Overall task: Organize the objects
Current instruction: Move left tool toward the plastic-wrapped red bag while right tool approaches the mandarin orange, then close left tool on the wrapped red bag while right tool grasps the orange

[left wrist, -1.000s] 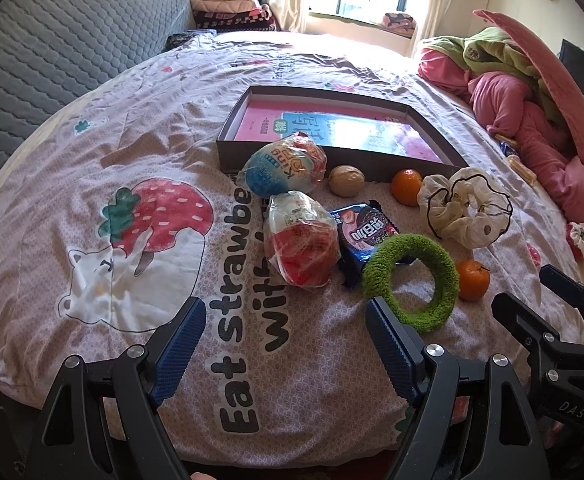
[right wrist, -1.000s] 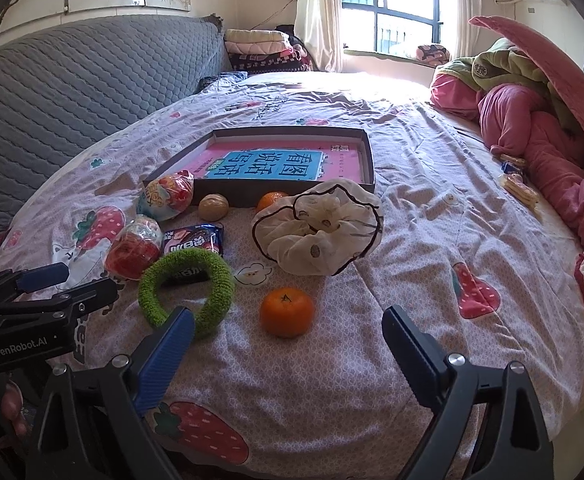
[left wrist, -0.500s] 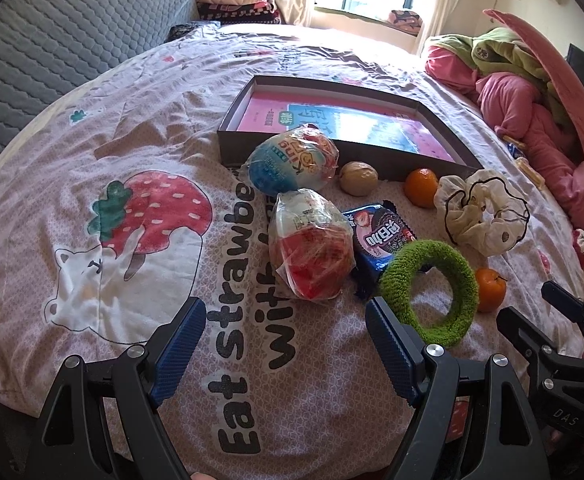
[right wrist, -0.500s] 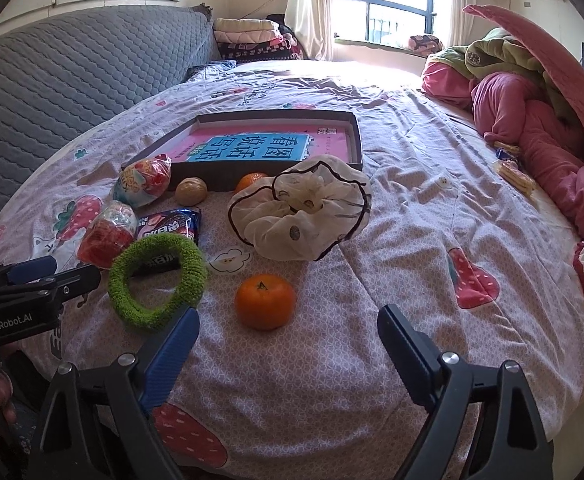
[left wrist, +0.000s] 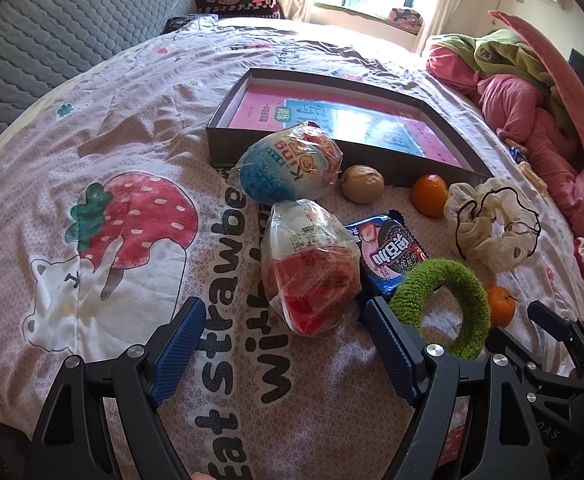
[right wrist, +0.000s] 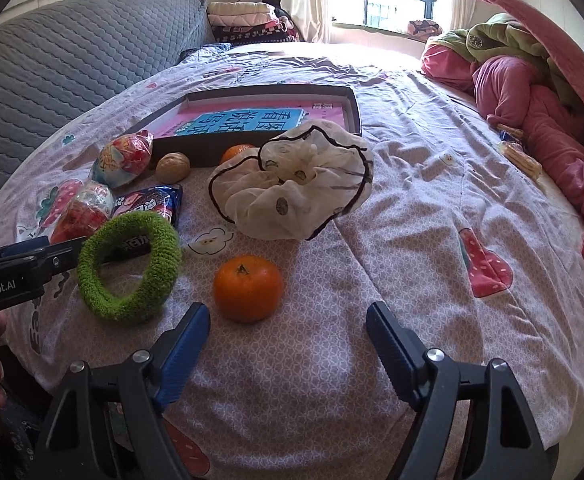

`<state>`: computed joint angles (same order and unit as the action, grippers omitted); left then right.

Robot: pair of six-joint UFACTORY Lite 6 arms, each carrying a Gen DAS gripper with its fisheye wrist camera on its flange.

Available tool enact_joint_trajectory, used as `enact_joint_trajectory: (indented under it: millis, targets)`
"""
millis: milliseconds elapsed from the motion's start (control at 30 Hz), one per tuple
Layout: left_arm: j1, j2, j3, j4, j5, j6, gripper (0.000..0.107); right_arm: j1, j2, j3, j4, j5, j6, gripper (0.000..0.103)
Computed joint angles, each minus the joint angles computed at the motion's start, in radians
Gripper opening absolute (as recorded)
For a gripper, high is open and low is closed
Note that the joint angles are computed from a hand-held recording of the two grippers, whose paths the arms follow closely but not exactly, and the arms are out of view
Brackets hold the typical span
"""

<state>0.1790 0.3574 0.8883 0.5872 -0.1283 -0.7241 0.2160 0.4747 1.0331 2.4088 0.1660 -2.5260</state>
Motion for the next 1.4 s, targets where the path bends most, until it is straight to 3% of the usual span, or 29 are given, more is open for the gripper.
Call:
enact_joint_trajectory:
  millis: [133, 533, 633, 867, 1133, 1400]
  targets:
    - [0.019, 0.036, 0.036, 0.135, -0.007, -0.137, 0.083, 0.0, 0.012, 0.012, 0.042, 0.002, -0.041, 0.08]
    - [0.027, 0.087, 0.099, 0.203, -0.006, -0.218, 0.083, 0.025, 0.057, 0.055, 0.076, 0.0, -0.084, 0.074]
    - [0.028, 0.107, 0.124, 0.277, 0.0, -0.302, 0.083, 0.026, 0.072, 0.071, 0.009, 0.006, -0.019, 0.068]
    - [0.024, 0.158, 0.195, 0.451, 0.019, -0.499, 0.083, 0.045, 0.104, 0.104, 0.085, 0.01, -0.102, 0.058]
    - [0.021, 0.225, 0.262, 0.364, 0.03, -0.414, 0.083, 0.051, 0.113, 0.095, 0.132, 0.044, -0.174, 0.048]
    - [0.021, 0.239, 0.257, 0.129, 0.003, -0.162, 0.082, 0.049, 0.116, 0.092, 0.126, 0.062, -0.17, 0.044]
